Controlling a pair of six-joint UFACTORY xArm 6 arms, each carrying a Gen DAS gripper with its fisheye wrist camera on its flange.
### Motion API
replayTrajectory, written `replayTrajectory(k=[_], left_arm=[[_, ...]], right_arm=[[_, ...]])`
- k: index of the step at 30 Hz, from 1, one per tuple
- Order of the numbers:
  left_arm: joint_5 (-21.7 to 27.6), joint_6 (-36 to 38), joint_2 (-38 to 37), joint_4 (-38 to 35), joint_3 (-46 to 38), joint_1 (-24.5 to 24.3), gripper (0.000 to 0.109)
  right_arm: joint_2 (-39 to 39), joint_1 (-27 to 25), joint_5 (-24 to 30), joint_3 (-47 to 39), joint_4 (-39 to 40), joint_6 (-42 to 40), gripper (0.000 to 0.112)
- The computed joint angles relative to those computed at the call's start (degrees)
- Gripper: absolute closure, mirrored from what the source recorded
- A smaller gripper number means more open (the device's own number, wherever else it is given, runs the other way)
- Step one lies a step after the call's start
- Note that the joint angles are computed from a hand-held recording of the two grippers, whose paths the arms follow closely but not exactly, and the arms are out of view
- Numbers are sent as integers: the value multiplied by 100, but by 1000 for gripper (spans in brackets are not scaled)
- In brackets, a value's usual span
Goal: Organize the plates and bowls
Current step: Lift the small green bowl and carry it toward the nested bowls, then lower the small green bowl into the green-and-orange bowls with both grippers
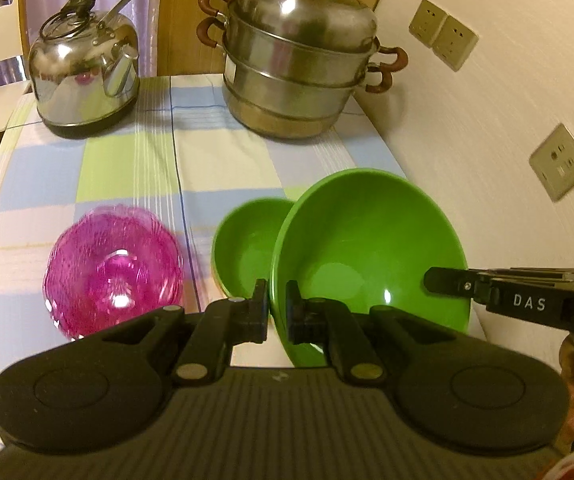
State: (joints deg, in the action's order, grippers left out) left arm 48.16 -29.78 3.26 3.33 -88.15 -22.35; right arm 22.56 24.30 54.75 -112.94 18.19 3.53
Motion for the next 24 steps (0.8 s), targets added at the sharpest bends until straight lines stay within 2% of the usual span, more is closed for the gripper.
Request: replayTrajectory(k=[4,13,24], left_arm=[[-105,-220,-364,159,528,-144,102],[-476,-760,-1050,267,1650,-392,102],[-677,-1266,-1512,408,2499,-639,102]], right_arm=[[-568,49,-340,924,87,-81,106],[-1416,178,-871,2333,58,-267,106],[-1954,252,-1275,3458,333,-459,106]])
